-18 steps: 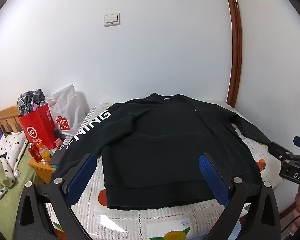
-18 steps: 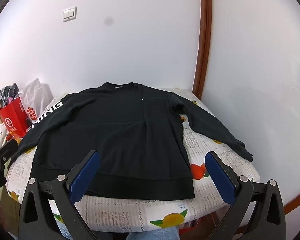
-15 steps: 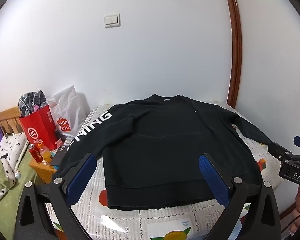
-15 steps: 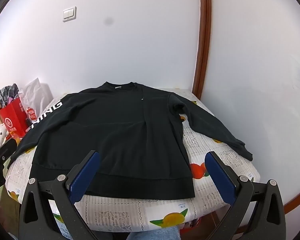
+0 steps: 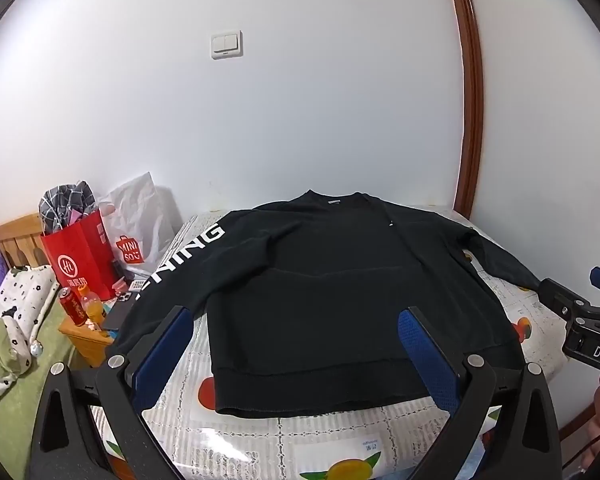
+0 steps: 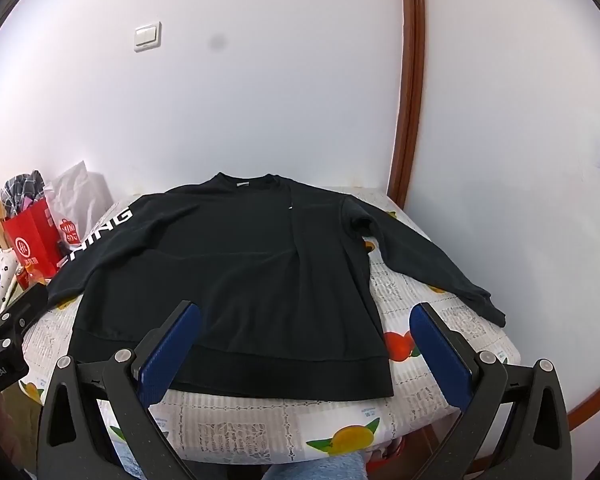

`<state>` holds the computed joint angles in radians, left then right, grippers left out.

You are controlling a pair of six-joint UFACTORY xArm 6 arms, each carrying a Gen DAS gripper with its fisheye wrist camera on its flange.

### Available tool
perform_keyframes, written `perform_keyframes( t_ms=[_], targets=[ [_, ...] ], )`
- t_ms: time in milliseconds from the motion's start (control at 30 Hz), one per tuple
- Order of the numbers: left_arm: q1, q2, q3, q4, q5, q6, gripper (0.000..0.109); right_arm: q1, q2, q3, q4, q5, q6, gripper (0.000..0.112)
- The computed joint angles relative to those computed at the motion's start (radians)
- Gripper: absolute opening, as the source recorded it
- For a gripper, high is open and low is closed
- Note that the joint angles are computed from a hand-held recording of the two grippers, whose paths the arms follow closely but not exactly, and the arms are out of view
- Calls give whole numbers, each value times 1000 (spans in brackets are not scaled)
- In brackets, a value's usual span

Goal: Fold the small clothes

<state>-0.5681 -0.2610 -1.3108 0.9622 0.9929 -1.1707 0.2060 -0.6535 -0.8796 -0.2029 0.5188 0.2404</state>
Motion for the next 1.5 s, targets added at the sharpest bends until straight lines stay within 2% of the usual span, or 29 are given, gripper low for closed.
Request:
perform_keyframes(
  t_ms=[533, 1500],
  targets=[
    [15, -25, 24, -6, -20, -5, 103, 13, -6, -3, -58, 11, 67, 103],
    [14, -25, 28, -19, -19, -13, 103, 13, -26, 12, -56, 6, 72, 103]
  ],
)
